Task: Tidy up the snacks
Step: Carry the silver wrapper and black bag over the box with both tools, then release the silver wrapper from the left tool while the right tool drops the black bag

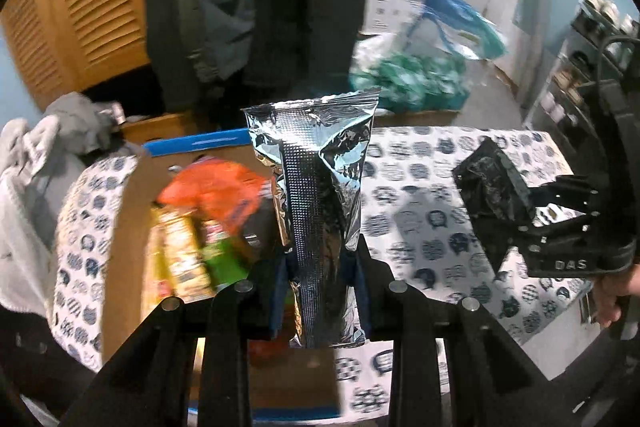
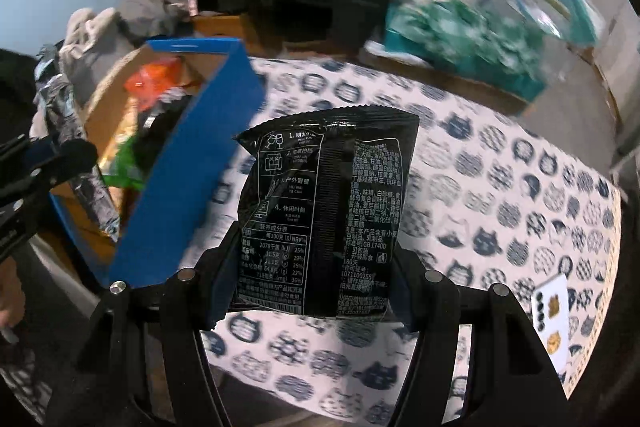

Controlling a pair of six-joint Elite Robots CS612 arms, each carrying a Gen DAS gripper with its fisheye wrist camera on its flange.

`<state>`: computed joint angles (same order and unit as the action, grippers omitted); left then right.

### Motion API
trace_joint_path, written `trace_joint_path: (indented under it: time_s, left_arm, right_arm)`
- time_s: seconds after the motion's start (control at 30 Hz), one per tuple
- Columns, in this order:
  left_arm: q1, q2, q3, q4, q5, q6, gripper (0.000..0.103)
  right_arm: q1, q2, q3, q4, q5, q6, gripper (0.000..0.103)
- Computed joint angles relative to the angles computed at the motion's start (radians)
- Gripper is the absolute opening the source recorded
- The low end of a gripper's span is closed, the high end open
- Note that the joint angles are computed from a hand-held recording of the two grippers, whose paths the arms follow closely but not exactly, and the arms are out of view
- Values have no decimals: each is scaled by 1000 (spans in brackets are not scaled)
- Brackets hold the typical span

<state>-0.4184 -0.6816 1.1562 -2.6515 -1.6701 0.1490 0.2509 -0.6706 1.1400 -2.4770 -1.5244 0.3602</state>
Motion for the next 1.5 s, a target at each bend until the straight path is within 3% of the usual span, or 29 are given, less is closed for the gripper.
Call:
trace_joint_path:
  time_s: [0.47, 0.9, 1.23, 1.33, 1.4, 1.5]
  left_arm:
    - [71, 29, -28, 24, 69, -98, 29]
    - [85, 89, -104, 150, 142, -125, 29]
    - [96, 124, -167, 257, 126, -185, 31]
    - [96, 115, -157, 262, 130, -196, 43]
    - [97, 94, -123, 223, 134, -195, 58]
    - [100, 62, -74, 160, 143, -191, 68]
  right_arm:
    - [52, 108, -238, 107, 35, -88, 64]
    - [74, 174, -369, 183, 69, -127, 64]
    - [87, 218, -453, 239, 91, -144, 64]
    - [89, 240, -492, 264, 115, -139, 64]
    - [92, 261, -529, 283, 126, -141, 64]
    - [100, 298, -596, 314, 131, -150, 64]
